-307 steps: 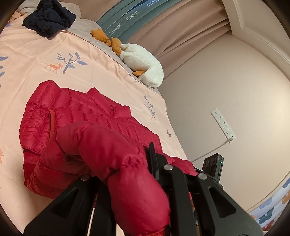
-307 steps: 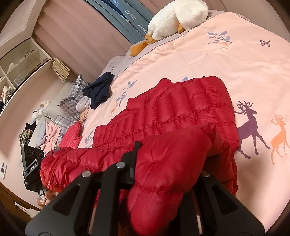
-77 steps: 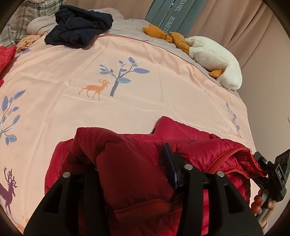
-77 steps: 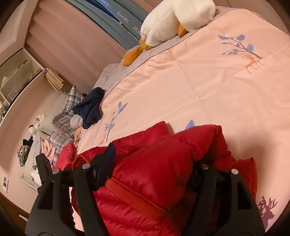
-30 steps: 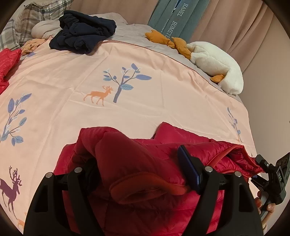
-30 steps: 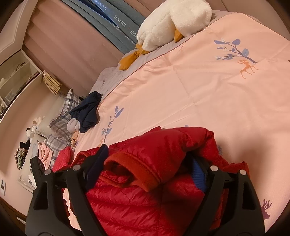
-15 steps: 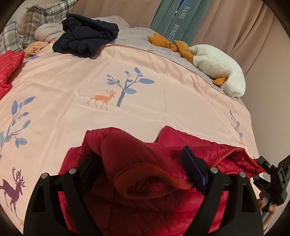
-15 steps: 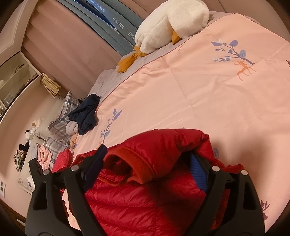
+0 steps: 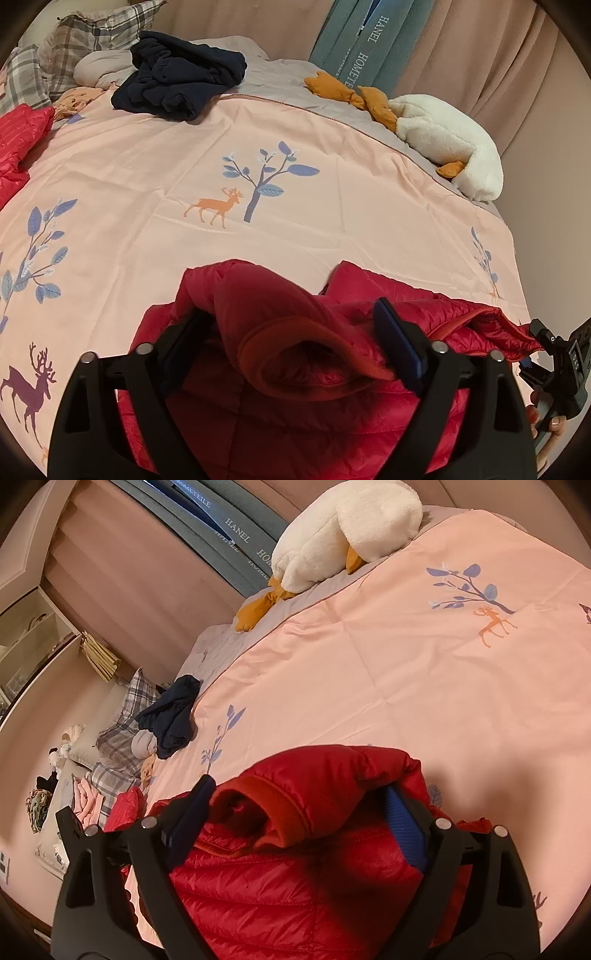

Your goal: Fold large clothes

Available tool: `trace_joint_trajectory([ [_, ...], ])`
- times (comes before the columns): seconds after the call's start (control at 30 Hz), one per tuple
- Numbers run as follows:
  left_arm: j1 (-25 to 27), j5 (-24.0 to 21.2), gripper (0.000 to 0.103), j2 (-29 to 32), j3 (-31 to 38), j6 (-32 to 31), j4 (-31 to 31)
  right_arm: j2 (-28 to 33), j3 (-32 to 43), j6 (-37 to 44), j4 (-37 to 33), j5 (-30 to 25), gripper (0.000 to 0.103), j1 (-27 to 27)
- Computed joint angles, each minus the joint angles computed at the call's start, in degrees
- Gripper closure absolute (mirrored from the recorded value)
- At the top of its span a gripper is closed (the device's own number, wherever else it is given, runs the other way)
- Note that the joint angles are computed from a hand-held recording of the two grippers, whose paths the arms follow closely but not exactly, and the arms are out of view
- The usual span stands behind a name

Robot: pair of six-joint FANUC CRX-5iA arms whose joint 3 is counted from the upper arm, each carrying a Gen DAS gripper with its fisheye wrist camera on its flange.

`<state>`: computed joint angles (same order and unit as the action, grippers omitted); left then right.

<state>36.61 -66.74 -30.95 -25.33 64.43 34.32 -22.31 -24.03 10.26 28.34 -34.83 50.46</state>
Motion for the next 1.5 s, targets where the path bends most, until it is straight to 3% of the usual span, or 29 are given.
trace_joint_trajectory([
  [1.5, -0.5, 3.2, 0.002, 0.6, 2.1, 1.6, -3.8, -0.2, -0.4, -4.1, 5.0, -2.0, 0.009, -0.2],
])
